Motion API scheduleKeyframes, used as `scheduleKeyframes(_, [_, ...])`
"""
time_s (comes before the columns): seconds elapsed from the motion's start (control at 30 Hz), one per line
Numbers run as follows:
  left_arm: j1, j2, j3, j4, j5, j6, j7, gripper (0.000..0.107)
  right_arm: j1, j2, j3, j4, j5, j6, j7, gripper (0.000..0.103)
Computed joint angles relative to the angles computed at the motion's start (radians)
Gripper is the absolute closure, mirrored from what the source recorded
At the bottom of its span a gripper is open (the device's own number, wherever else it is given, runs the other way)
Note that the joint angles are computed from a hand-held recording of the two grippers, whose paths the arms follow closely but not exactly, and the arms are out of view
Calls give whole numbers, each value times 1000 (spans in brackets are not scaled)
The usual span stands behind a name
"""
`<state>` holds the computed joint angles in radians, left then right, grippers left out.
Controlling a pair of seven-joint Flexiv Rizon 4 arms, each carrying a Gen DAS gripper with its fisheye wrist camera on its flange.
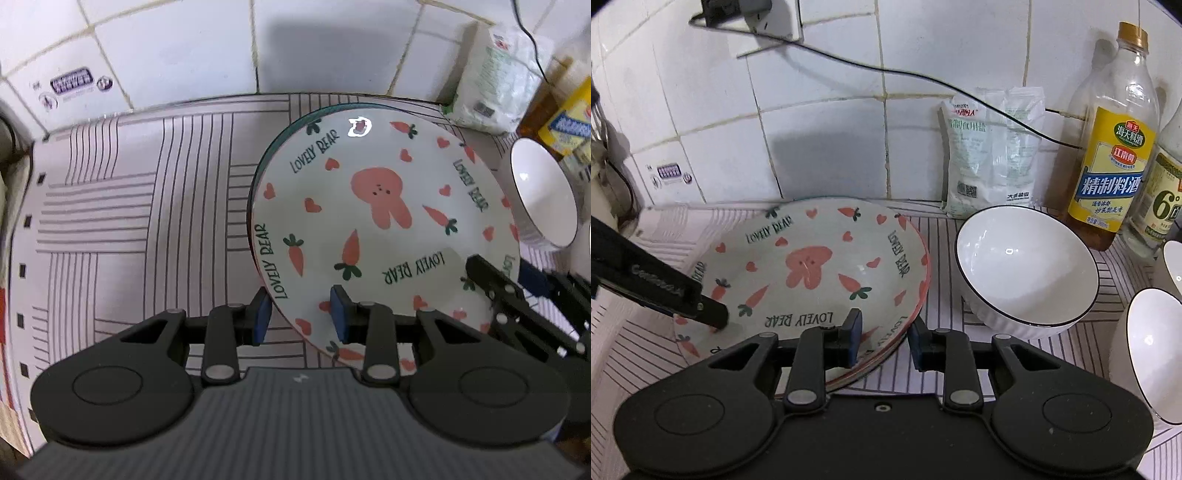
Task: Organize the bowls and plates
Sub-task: 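Lower the bunny plate onto the egg plate and open the left gripper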
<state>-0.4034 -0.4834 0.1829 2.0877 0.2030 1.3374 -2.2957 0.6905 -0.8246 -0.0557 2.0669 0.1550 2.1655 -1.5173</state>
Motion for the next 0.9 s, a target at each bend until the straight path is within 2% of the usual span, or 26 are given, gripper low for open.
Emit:
scheduleKeyframes(0.17, [-14,1,13,-2,19,1,-17,75,2,-21,0,-14,12,21,3,69])
scheduleKeyframes(0.27, [-13,6,11,5,18,3,-25,75,55,-44,-46,-28,51,34,-29,67])
scheduleKeyframes(0.33, [-20,15,14,8,24,0,-33,75,53,-56,-42,-29,53,60,-47,67])
scheduleKeyframes(0.53, [-62,71,26,2,92,-51,-81,75,-81,-25,62,36,-53,154,-54,67])
scheduleKeyframes(0.7, [-68,138,-4,-3,174,-89,-119,75,-160,37,91,128,-147,221,-123,60])
scheduleKeyframes(0.9, [-51,198,-69,-18,238,-152,-153,70,-245,129,107,214,-221,240,-200,52])
